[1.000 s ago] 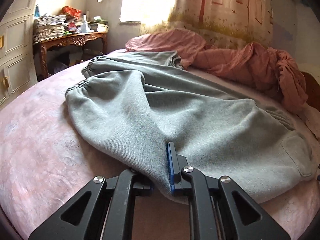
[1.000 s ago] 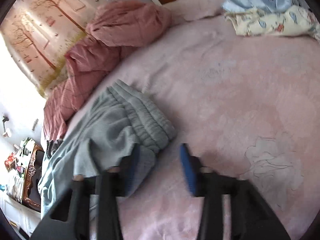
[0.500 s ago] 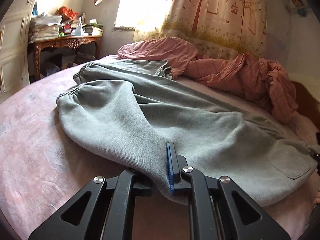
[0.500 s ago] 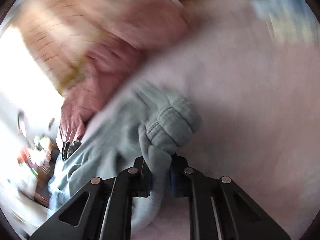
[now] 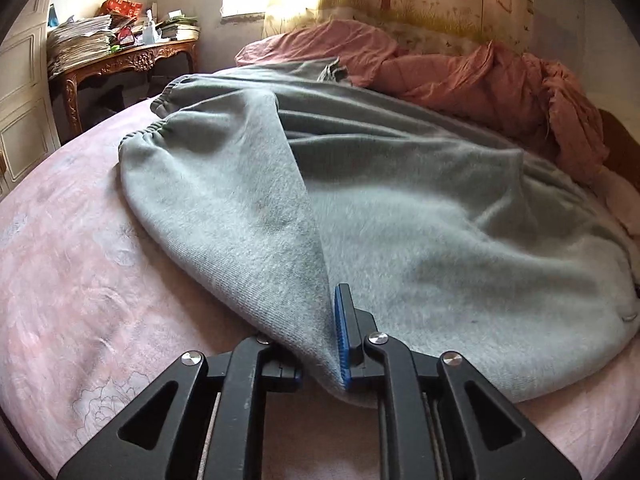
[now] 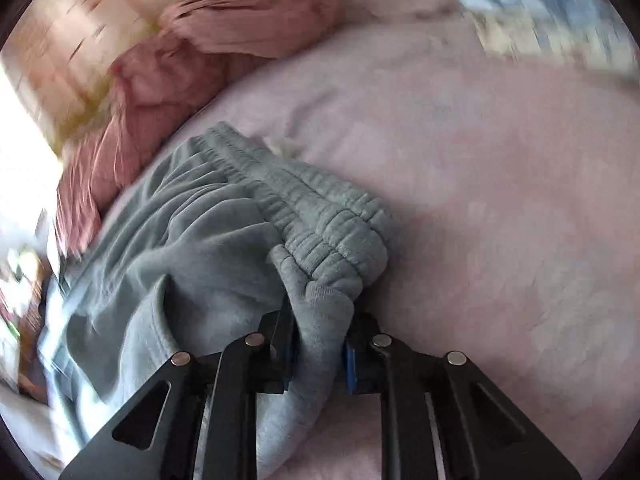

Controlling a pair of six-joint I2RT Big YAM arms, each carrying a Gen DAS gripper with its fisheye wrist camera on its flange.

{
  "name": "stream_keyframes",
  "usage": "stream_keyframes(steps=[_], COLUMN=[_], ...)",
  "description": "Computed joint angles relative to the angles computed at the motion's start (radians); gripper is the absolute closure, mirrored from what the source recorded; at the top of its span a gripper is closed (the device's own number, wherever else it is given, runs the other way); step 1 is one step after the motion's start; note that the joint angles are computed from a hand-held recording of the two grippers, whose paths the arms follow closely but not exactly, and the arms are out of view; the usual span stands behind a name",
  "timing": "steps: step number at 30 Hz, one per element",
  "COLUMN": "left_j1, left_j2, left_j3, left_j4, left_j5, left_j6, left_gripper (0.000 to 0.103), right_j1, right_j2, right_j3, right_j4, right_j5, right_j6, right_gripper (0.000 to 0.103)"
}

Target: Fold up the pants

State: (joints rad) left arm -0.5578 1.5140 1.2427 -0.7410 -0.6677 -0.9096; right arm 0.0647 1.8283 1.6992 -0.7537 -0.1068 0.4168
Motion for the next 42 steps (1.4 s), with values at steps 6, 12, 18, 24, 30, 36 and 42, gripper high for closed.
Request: stream_keyframes(steps=[6,12,18,24,30,36,42], left_j1=[-0.022,-0.048,0.021,0.169,0.43,0.612,0.699], left_j2=[-0.045,-0.084,-0.167,-0.333,-0.359,-0.28,-0.151], left_j3=[-0.043,-0.07,-0.137,-0.271,-0.228,-0.173,-0.112], left_j4=[0.037,0.004,0.081,0.325,0.204,0.148,0.127], left_j5=[-0.027,-0.121,-0.099,-0.037,0.19,0.394,0.605], left_j6=[0.034,0.184,0.438,0.626,0.513,0.509,0.436], left_gripper=[0.024,0.005,0.005,0.0,0.001,0.007,0.047], right_j1=[0.063,0.061,0.12,0.207,0.32,0.407,0.474], right_j2=[-0.07,-0.124,-0.212,-0.257,-0.244,-0.176,-0.067], right_j3=[-0.079,-0.125,-0.244,-0.305,-0.279,-0.201,-0.054], right_j4=[0.086,0.121,0.332,0.442,0.447,0.38,0.249], right_j5=[0.257,0.297,0.36,0.28,0.276,0.3,0.297], right_j6=[-0.09,-0.131,-0.195,-0.363,-0.434,-0.388,-0.292], right_gripper=[0.038,0.022,0.018,0.016,0.015,0.015,0.015])
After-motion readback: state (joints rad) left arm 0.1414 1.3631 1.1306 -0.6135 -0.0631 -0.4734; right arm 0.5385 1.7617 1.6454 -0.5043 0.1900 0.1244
